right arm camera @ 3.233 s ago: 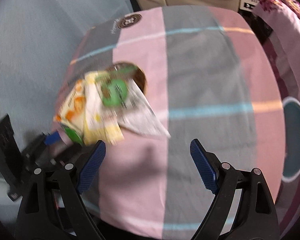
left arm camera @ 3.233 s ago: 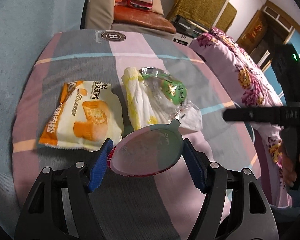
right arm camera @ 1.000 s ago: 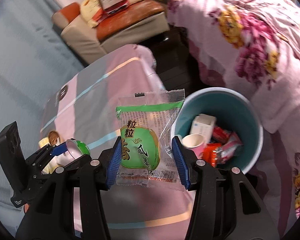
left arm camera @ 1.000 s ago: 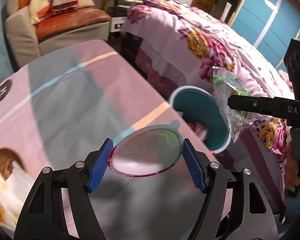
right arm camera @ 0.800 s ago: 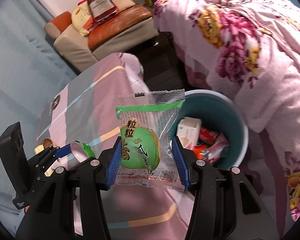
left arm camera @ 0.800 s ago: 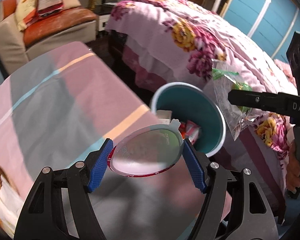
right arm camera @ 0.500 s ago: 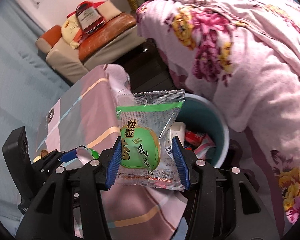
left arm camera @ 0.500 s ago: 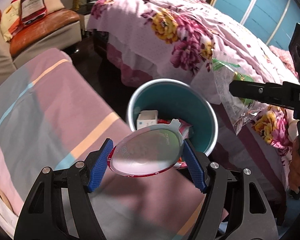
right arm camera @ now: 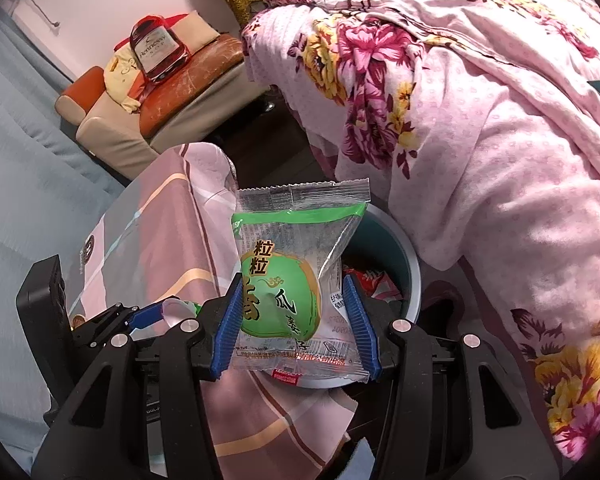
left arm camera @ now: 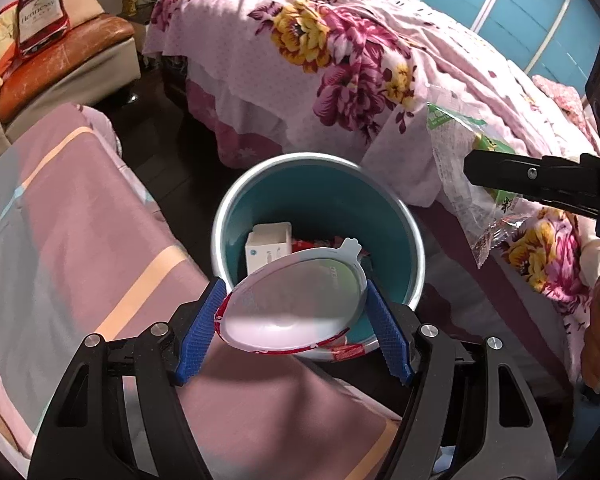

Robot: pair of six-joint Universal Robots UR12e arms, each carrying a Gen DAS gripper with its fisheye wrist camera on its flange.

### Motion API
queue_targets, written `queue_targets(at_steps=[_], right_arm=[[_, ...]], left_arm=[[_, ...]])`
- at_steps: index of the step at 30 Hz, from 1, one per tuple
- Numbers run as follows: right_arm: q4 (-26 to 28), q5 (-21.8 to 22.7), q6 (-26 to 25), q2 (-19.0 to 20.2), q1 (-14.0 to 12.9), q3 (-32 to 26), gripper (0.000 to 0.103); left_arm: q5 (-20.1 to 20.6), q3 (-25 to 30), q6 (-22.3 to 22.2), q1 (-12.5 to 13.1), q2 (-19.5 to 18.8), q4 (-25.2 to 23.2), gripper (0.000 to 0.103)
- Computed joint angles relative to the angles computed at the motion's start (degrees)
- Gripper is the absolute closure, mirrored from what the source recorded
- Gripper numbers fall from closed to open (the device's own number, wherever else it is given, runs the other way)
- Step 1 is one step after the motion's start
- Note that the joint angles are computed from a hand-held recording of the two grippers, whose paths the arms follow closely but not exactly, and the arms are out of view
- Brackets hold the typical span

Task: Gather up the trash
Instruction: 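Carry the pink lid and green snack bag over the teal bin, then open left tool to drop the lid while right tool drops the snack bag, then move both tools back to the table toward the white tissue and yellow wrapper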

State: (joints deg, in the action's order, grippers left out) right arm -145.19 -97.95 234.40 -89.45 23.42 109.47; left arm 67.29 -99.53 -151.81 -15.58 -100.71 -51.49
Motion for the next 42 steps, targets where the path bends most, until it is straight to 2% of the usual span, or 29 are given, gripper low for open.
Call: queue_targets(at_steps=[6,8,10,18,29,33,36,42], right_arm=[[0.7,0.3,0.0,0.1,-0.6,0.0,0.055],[1.0,0.3,0.2,0.1,-0.7,0.0,0.055],[1.2,0.4,0.2,0.1,-0.8,0.0,0.055],[2.0,0.8,0.3,0.5,-1.1,-0.2,0.055],[3.6,2.0,-0.2,1.9,-1.0,-1.5,0.055],[4.9,1.9,0.0,2.3,-0.6,-2.2,0.048],[5.1,2.1,0.4,2.5,-0.4,-2.5,0.033],[5.9,1.6,0.9,3.0,0.6,-3.6,0.029]], left_arm=[[-0.2,0.6,-0.2,-0.7,-0.8,-0.2,0.029],[0.5,0.5,-0.7,-1.0,-1.0,0.6,0.017],[0.8,0.4,-1.4,-1.1,-1.1,1.5,0.012],[0.8,1.0,-2.9,-0.5,-1.7,-0.2,0.012],[-1.2,0.0,-4.5,1.5,-0.4,-1.0,0.012],[-1.6,-0.6,-5.1,2.2,0.1,-1.1,0.012],[-1.7,-0.9,-5.4,2.8,0.5,-1.3,0.012],[-2.7,-2.0,-5.8,4.2,1.8,-0.7,0.012]])
